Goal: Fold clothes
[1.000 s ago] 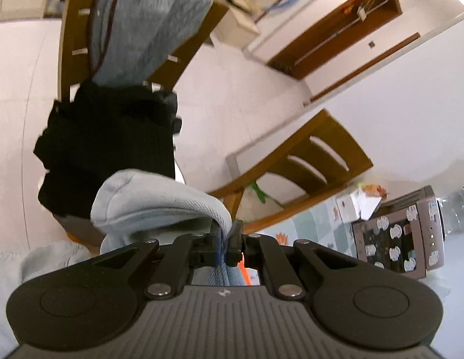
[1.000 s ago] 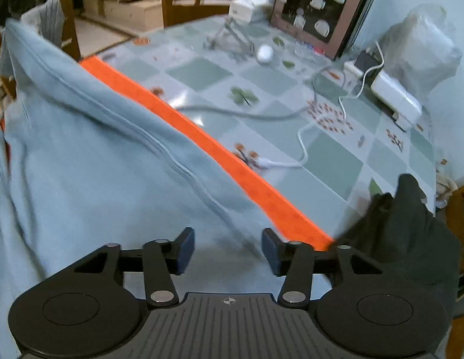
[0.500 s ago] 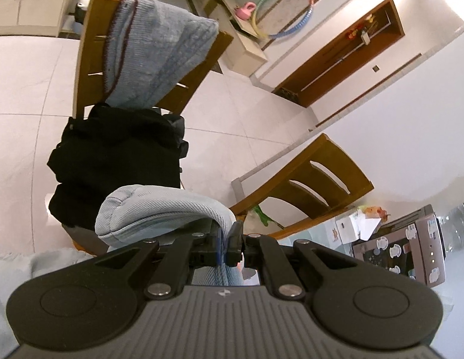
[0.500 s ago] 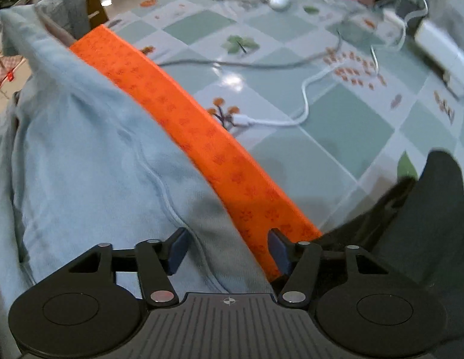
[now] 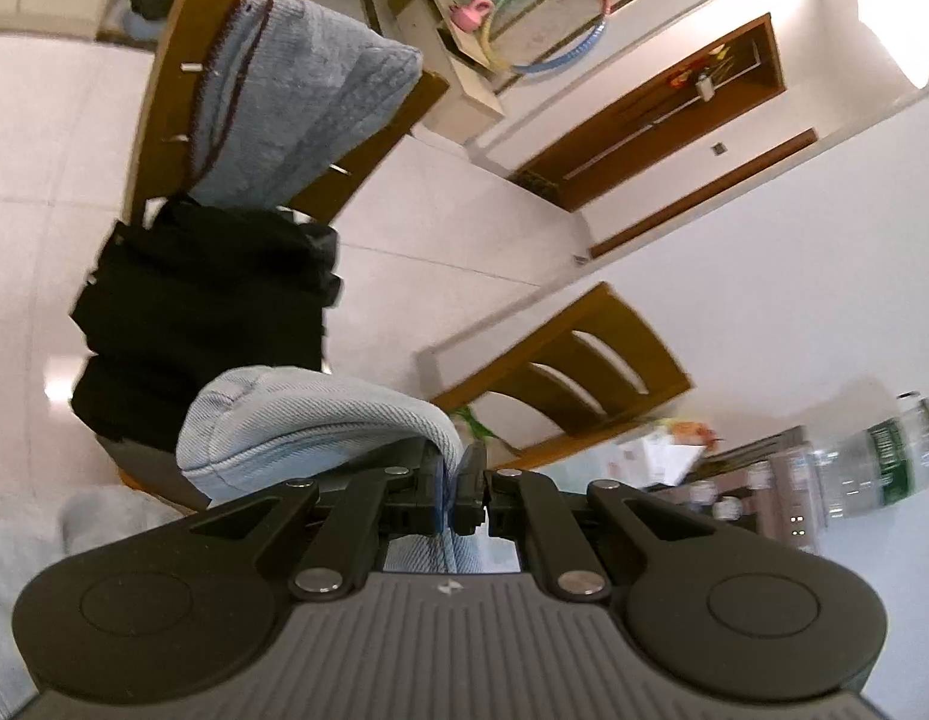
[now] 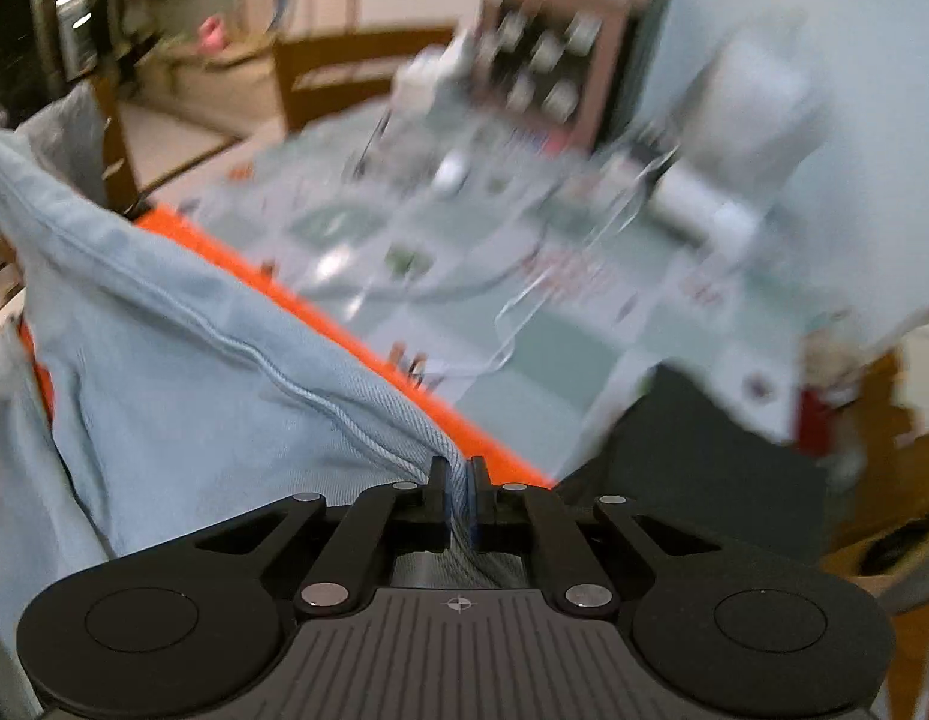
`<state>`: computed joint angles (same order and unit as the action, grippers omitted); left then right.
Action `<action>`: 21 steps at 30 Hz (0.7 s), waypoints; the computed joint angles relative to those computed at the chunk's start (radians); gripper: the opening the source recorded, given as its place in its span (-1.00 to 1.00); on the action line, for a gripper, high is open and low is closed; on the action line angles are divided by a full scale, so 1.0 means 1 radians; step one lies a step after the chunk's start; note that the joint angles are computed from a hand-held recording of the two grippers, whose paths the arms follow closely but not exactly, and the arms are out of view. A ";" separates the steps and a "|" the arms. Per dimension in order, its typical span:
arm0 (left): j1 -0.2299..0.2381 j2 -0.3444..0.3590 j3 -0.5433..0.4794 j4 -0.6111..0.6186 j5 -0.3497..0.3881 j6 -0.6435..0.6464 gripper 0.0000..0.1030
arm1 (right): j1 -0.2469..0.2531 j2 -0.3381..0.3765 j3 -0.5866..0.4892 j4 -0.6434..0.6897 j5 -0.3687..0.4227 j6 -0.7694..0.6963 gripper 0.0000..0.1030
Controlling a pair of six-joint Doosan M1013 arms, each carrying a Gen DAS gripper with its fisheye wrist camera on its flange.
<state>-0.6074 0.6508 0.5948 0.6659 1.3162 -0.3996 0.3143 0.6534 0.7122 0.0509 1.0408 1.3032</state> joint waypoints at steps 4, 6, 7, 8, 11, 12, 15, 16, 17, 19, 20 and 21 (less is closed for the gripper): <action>0.006 -0.118 0.195 -0.012 -0.183 -0.062 -0.87 | 0.058 -0.157 0.236 -0.219 -0.191 0.155 -0.87; 0.007 -0.171 0.284 -0.021 -0.251 -0.051 -0.87 | 0.093 -0.222 0.336 -0.344 -0.249 0.261 -0.87; 0.008 -0.196 0.328 -0.027 -0.283 -0.049 -0.87 | 0.111 -0.247 0.377 -0.402 -0.268 0.309 -0.87; 0.010 -0.223 0.377 -0.035 -0.316 -0.045 -0.87 | 0.131 -0.274 0.420 -0.463 -0.282 0.361 -0.87; 0.016 -0.300 0.515 -0.070 -0.387 -0.031 -0.87 | 0.188 -0.335 0.518 -0.606 -0.283 0.502 -0.87; 0.018 -0.324 0.559 -0.086 -0.406 -0.025 -0.87 | 0.207 -0.351 0.545 -0.645 -0.273 0.542 -0.87; 0.022 -0.387 0.674 -0.133 -0.450 -0.007 -0.88 | 0.259 -0.385 0.611 -0.719 -0.238 0.637 -0.87; 0.021 -0.405 0.706 -0.142 -0.455 -0.009 -0.88 | 0.276 -0.394 0.630 -0.737 -0.226 0.663 -0.88; 0.019 -0.422 0.738 -0.150 -0.461 -0.015 -0.88 | 0.293 -0.402 0.651 -0.757 -0.213 0.683 -0.88; 0.013 -0.457 0.802 -0.161 -0.472 -0.033 -0.88 | 0.324 -0.411 0.688 -0.795 -0.191 0.724 -0.88; 0.010 -0.470 0.826 -0.161 -0.476 -0.042 -0.89 | 0.339 -0.414 0.707 -0.820 -0.180 0.745 -0.88; 0.004 -0.485 0.851 -0.162 -0.474 -0.053 -0.89 | 0.354 -0.416 0.726 -0.846 -0.168 0.766 -0.88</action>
<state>-0.6035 0.1662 1.4462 0.5040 0.8426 -0.4525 0.6685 0.2372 1.4384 -0.7954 0.8724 2.0691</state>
